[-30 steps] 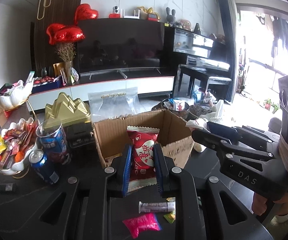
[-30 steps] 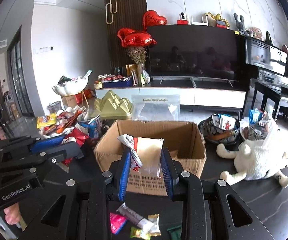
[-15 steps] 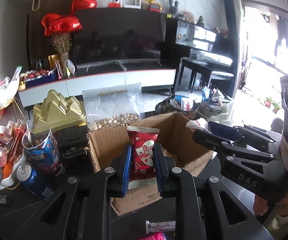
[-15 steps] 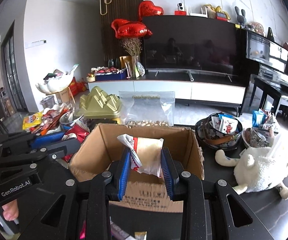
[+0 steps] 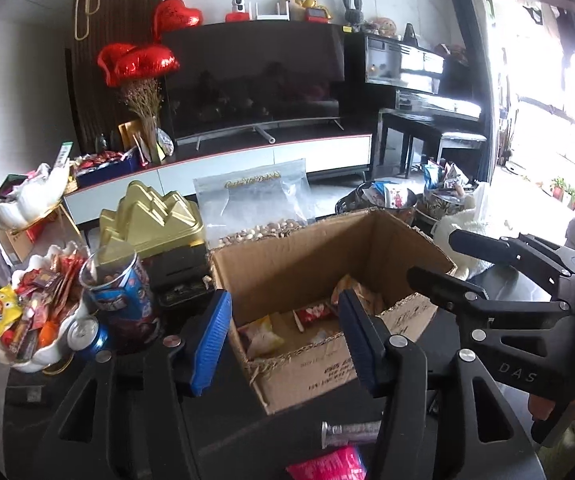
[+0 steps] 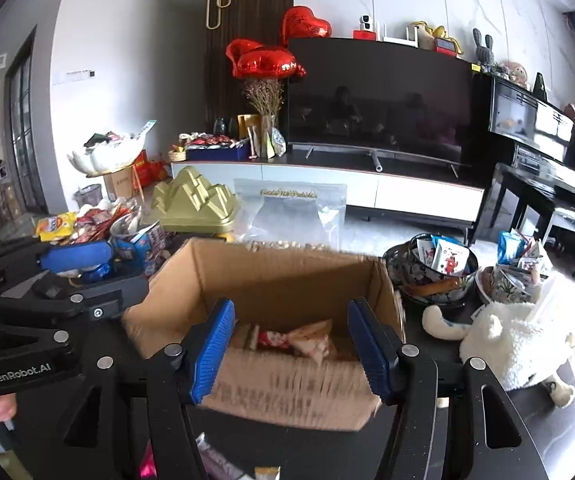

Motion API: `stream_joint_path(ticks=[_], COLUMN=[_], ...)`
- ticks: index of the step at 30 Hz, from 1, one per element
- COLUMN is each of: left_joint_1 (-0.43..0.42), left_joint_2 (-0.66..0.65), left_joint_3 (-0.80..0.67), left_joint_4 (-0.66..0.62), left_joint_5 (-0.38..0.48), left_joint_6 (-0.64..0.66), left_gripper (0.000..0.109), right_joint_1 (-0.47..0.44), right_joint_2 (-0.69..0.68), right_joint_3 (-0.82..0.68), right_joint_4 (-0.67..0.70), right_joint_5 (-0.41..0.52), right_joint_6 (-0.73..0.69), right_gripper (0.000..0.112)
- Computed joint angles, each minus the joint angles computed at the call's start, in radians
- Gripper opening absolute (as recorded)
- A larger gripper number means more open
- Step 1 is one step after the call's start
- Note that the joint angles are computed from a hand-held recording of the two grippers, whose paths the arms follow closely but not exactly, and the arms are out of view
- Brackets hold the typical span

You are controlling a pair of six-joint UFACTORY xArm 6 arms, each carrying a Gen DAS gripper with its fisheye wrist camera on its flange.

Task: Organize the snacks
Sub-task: 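Open both tools to drop the packets into the box, then lower both tools back toward the remaining snacks on the table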

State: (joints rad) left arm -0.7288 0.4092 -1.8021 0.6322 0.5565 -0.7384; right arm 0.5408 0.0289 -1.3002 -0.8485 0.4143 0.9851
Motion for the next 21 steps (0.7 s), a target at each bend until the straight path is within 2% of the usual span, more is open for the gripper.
stream_joint_path(ticks=[11,14,17,21], left_joint_1=[-0.038,-0.045,-0.053,-0.052], left_joint_2=[-0.197,-0.223,-0.238,-0.227], left_joint_3=[0.304,0.36,0.411,0.449], left_joint_4=[0.182,0.2,0.192,0.122], left_joint_5=[-0.064,-0.077,-0.089,-0.116], left_joint_6=[-0.261,-0.317,-0.352,-0.33], left_gripper=[0.058,0.058,0.059,0.059], right_joint_1=[0.048,0.064,0.076,0.07], right_joint_2=[-0.118,-0.146,-0.169,-0.161], right_joint_3=[0.174,0.209,0.25,0.288], right_joint_4=[-0.016,-0.095,-0.143,-0.128], right_joint_5=[-0.043,-0.031,-0.034,-0.079], right_joint_6=[0.069,0.145,0.201,0.168], right_gripper=[0.06,0.06,0.06,0.06])
